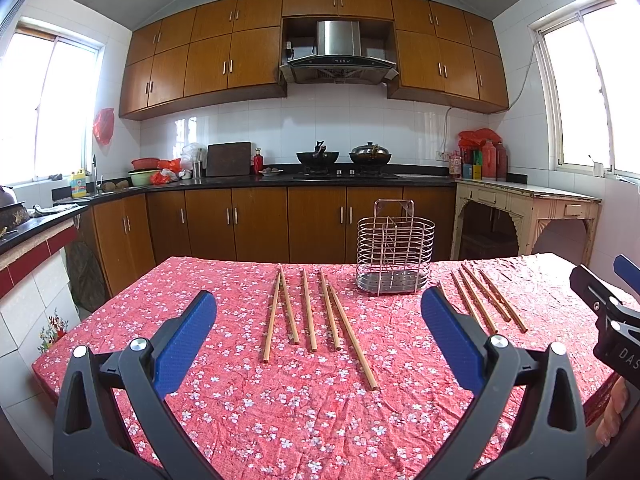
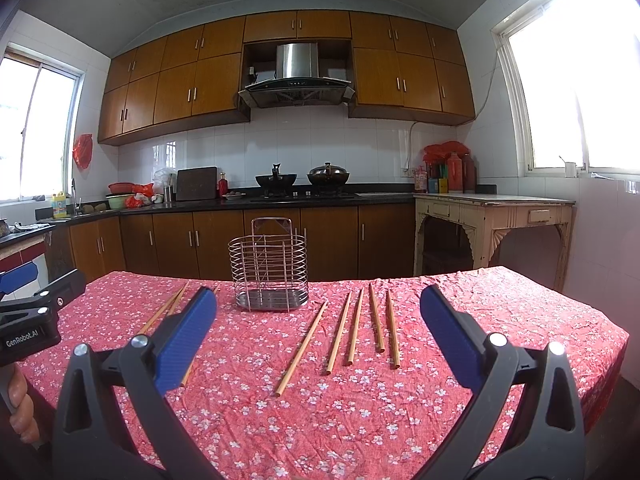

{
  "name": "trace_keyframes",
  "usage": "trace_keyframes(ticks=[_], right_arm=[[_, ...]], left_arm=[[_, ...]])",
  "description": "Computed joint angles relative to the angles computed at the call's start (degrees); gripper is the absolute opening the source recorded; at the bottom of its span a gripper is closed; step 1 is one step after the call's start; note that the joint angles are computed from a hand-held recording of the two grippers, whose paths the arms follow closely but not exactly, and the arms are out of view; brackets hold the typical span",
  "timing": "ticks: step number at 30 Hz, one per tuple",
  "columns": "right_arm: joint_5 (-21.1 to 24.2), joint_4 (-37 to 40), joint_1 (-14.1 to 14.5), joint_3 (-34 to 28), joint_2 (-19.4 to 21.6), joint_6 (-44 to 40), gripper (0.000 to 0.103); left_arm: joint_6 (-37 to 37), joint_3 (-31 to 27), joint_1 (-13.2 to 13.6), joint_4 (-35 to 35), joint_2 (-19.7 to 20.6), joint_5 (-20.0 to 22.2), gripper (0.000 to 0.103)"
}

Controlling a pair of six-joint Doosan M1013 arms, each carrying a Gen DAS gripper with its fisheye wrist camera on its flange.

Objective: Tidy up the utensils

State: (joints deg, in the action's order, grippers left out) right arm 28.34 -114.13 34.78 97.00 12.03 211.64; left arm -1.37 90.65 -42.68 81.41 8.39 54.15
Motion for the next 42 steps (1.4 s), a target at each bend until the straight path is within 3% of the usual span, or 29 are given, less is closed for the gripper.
trace_keyframes(ticks=[16,22,27,32,35,38,42], right_arm=[[-0.1,0.3,-0.1,-0.1,0.0,-0.2,0.099],[-1.6,5.2,-0.9,-1.1,0.6,-3.4,0.099],[-3.3,21.7,-3.3,-4.2,2.4,-16.9,0.097],[-3.1,51.5,-7.0,-11.2,6.1,-44.6,0.070],[0.8,69.7,-9.0,-16.4,9.4,-62.0,0.053],[5.2,82.3,-10.4,-20.4,12.6,-74.8,0.038],[10.3,89.1,-11.2,-23.8,15.6,-81.1,0.031]], left_arm=[[0.0,-0.1,0.0,-0.1,0.1,0.1,0.101],[-0.4,-0.8,0.4,-0.8,1.6,-0.2,0.101],[2.1,-2.0,1.9,-3.1,2.3,0.5,0.101],[6.8,-3.9,5.1,-9.1,3.2,-0.3,0.101],[9.3,-4.6,7.2,-13.5,3.5,-1.1,0.101],[12.6,-5.5,8.7,-17.1,4.1,-0.1,0.099],[18.4,-6.9,10.7,-23.4,5.1,-0.5,0.084]])
